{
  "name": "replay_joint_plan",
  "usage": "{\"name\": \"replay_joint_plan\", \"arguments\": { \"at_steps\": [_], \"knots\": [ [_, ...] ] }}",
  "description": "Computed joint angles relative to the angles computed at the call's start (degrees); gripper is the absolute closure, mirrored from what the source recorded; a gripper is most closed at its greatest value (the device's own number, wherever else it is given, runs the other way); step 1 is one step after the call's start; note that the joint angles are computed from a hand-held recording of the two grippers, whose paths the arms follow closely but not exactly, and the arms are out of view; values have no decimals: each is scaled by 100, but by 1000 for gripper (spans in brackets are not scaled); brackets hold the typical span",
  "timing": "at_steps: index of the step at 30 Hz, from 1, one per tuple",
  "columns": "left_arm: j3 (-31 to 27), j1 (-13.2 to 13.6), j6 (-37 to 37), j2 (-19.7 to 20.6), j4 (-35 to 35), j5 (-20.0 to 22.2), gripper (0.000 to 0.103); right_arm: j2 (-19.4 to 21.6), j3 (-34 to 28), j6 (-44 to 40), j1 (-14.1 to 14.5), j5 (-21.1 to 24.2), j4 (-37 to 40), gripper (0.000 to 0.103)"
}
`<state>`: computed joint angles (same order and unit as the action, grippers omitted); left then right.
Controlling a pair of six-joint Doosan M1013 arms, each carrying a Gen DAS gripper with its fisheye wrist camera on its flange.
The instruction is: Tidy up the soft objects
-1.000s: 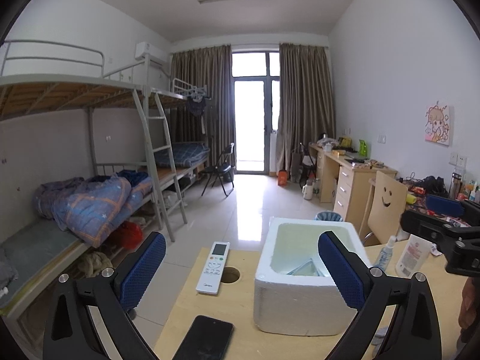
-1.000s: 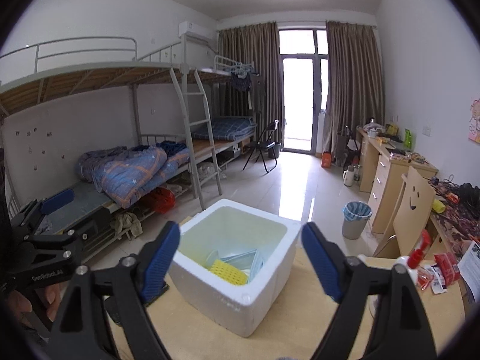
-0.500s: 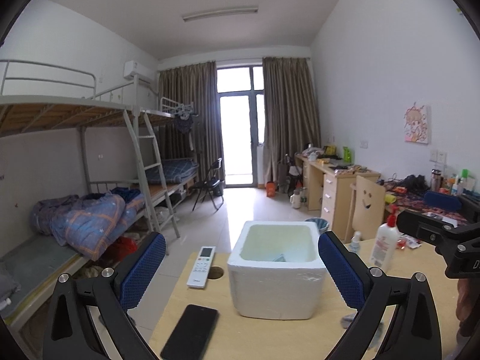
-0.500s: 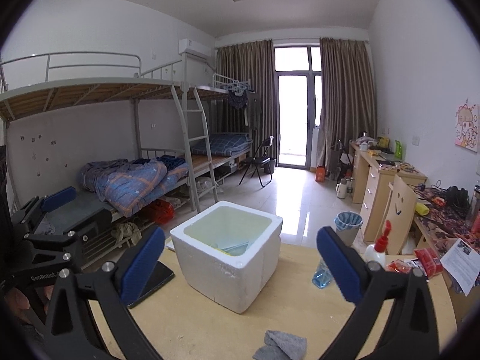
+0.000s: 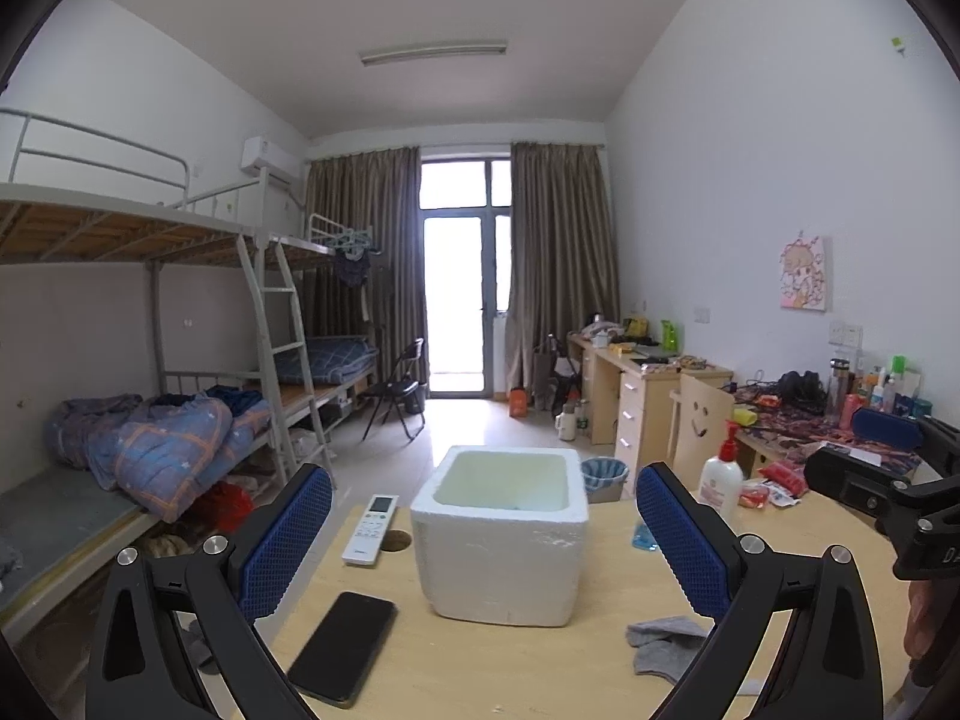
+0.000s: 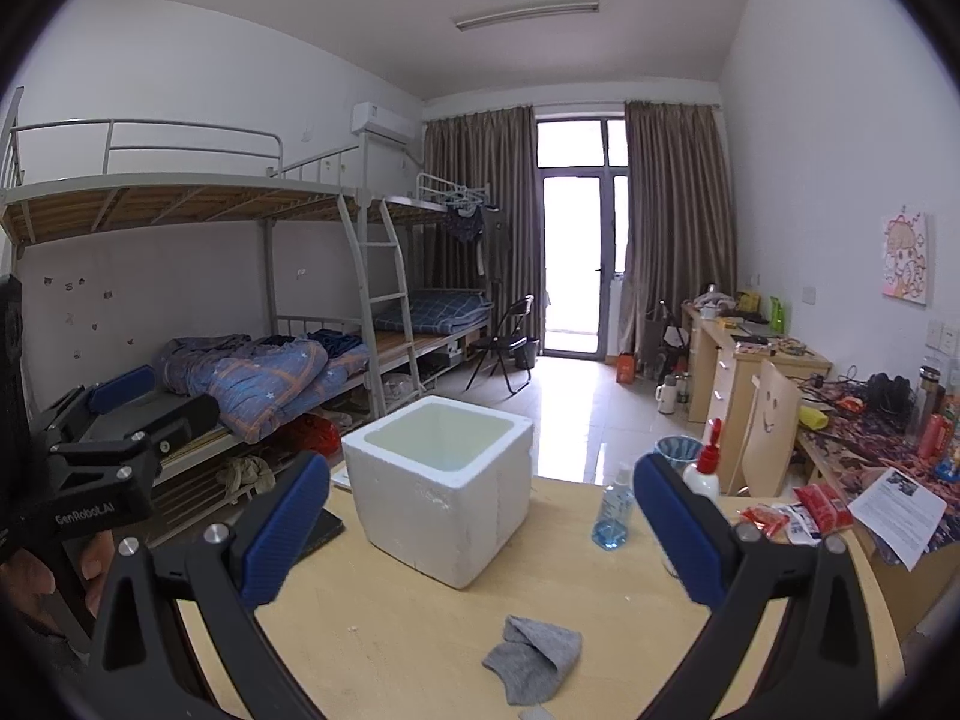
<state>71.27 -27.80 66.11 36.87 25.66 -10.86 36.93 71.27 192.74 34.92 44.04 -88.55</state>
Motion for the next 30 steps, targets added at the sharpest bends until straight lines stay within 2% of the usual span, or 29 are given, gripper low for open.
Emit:
{"name": "replay_joint_plan", "arguments": {
  "at_steps": [2, 5, 8, 12, 18, 20, 23, 24, 29, 30],
  "knots": [
    [108, -1, -387, -37, 371, -160, 1, -19, 72, 69, 24, 97, -15, 1],
    [364, -32, 158, -123, -304, -480, 1, -34, 190, 208, 63, 234, -131, 1],
    [521, -27, 25, -175, -290, -780, 1, -31, 267, 253, 91, 359, -158, 1],
    [721, -77, 1070, -217, -1530, -942, 1, -38, 399, 417, 118, 485, -176, 1],
    [859, -104, 1528, -173, -1946, -1081, 1, -44, 607, 731, 174, 628, -400, 1],
    [881, -106, 1468, -151, -1815, -1092, 1, -29, 682, 954, 194, 752, -539, 1],
    [884, -110, 809, -107, -1111, -1033, 1, -18, 767, 1255, 198, 896, -588, 1],
    [912, -118, 824, -93, -1158, -1093, 1, -24, 802, 1298, 198, 899, -613, 1],
    [1004, -222, 2149, -3, -2400, -1257, 1, 24, 934, 1428, 268, 1277, -675, 1],
    [1000, -219, 2204, 13, -2463, -1232, 1, 28, 969, 1502, 280, 1359, -682, 1]
  ]
}}
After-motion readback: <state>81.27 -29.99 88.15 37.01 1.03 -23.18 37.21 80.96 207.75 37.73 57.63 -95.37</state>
